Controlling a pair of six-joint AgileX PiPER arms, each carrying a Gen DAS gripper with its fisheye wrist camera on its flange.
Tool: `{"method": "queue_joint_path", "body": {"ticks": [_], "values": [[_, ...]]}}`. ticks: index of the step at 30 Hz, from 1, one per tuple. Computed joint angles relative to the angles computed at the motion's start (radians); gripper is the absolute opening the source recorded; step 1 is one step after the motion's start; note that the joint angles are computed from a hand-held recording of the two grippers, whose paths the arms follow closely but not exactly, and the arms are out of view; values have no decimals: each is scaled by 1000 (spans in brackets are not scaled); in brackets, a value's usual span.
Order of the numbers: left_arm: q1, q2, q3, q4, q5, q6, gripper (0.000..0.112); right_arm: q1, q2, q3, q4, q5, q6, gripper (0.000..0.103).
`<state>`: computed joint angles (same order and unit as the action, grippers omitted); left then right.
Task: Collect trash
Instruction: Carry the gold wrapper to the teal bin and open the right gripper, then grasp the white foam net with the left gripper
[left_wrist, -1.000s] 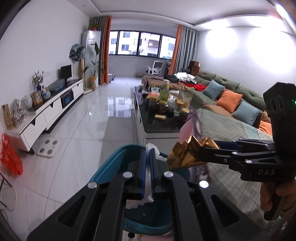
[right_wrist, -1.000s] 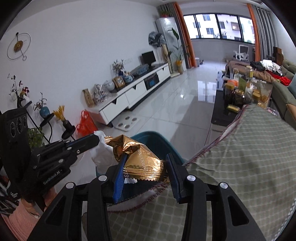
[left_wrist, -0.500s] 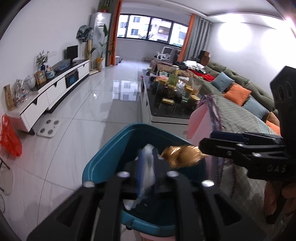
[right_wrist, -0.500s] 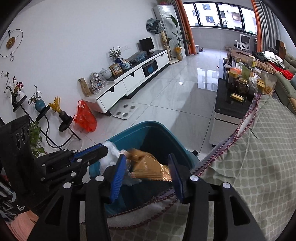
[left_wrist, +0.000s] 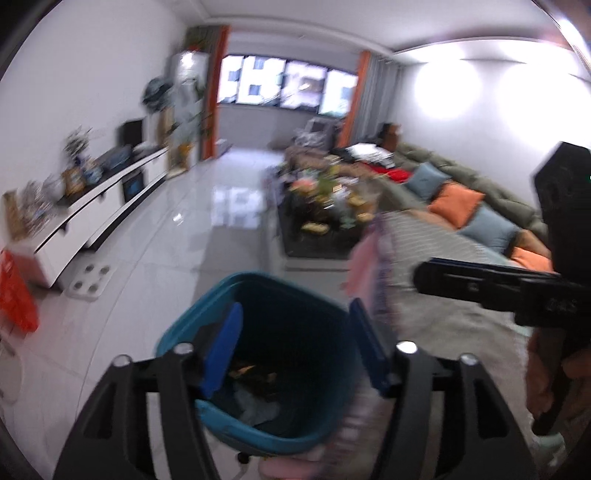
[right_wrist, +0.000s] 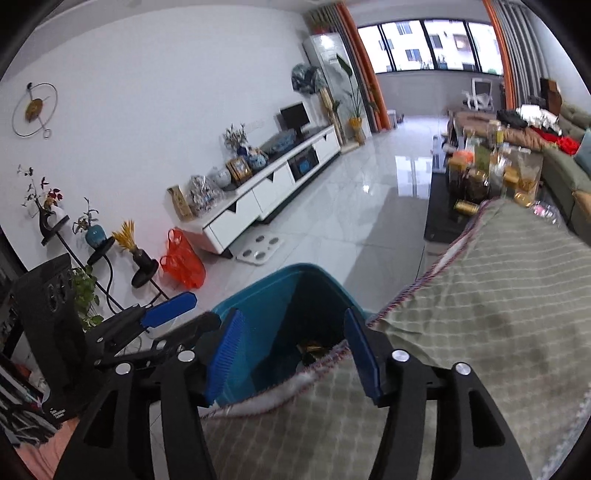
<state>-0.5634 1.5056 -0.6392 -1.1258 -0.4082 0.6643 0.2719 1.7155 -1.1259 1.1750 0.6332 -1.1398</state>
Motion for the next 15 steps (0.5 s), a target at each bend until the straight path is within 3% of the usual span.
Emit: {"method": "queue_joint_path", "body": {"ticks": [5, 10, 15], "values": [[-197, -26, -12, 52, -29, -24, 72, -119, -166, 137, 53, 59, -114, 62], [-327, 59, -98, 197, 24, -123, 72, -312, -344, 273, 63, 128, -211, 63], [-430, 175, -205, 286, 58, -174, 72, -594, -446, 352, 38, 271, -273, 64]]}}
